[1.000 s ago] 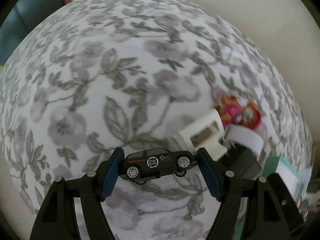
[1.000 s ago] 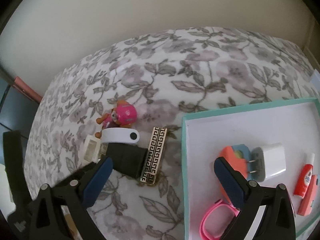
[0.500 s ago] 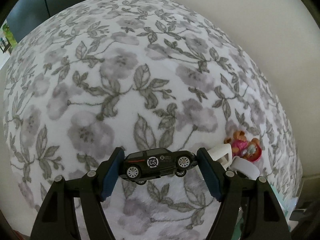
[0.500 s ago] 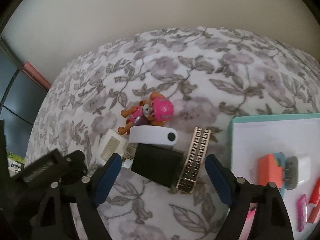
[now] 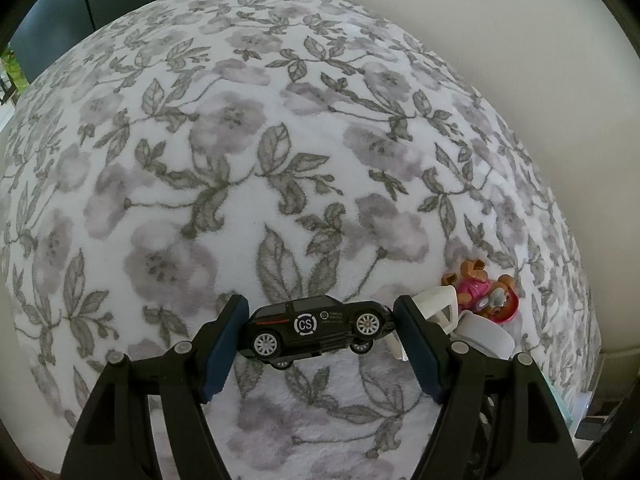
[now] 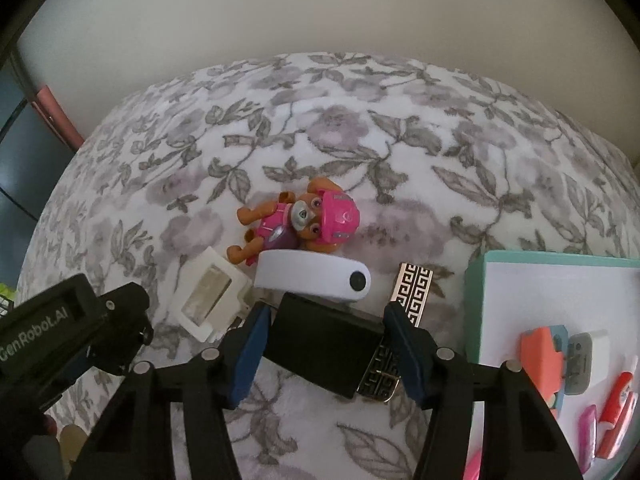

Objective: Organize rigid objects
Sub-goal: 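Grasp the black power adapter with the right gripper while the left gripper holds the car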

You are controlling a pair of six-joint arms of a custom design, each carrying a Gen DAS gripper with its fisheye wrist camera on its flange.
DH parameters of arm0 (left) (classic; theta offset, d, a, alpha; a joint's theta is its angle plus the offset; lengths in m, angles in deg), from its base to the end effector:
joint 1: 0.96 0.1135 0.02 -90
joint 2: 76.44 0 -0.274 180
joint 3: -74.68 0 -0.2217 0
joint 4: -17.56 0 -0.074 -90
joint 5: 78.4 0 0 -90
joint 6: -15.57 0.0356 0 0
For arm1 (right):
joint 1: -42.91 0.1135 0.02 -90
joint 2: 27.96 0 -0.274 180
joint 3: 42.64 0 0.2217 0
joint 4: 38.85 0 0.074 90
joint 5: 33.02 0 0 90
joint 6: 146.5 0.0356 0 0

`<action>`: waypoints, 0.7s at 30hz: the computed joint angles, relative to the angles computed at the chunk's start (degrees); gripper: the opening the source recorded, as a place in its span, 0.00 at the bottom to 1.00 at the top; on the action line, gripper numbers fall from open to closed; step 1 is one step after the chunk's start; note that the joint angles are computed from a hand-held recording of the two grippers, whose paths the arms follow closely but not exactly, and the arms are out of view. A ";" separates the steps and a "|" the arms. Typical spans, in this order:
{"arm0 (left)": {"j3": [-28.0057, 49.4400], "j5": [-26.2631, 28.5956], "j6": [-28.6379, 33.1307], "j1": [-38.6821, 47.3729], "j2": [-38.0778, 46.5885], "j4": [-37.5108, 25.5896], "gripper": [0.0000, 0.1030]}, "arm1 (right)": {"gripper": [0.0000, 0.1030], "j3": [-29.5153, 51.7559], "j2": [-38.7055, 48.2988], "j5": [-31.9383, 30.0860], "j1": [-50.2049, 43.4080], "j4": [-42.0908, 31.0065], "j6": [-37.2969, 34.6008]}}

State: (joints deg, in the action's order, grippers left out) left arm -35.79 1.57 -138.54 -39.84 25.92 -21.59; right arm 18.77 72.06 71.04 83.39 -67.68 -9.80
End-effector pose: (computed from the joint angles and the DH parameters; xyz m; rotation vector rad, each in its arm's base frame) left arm 0.2364 -0.1827 0.1572 -0.6504 2.7275 -0.1947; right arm 0.2205 0.1768 0.1447 0.2118 2.6796 0.1295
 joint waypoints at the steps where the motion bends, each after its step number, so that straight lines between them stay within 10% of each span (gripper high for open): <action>1: -0.07 -0.04 0.14 0.00 -0.19 0.01 0.73 | 0.59 -0.50 -0.45 -0.53 -0.26 0.54 0.42; 21: 6.43 -6.60 0.63 -8.25 -7.17 -7.52 0.73 | 0.59 -9.90 -25.09 -3.49 -3.96 -6.90 8.09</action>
State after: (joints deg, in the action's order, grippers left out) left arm -29.36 -5.03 -137.91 -48.09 18.75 -29.11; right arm 8.87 46.97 67.56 79.43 -74.58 -1.70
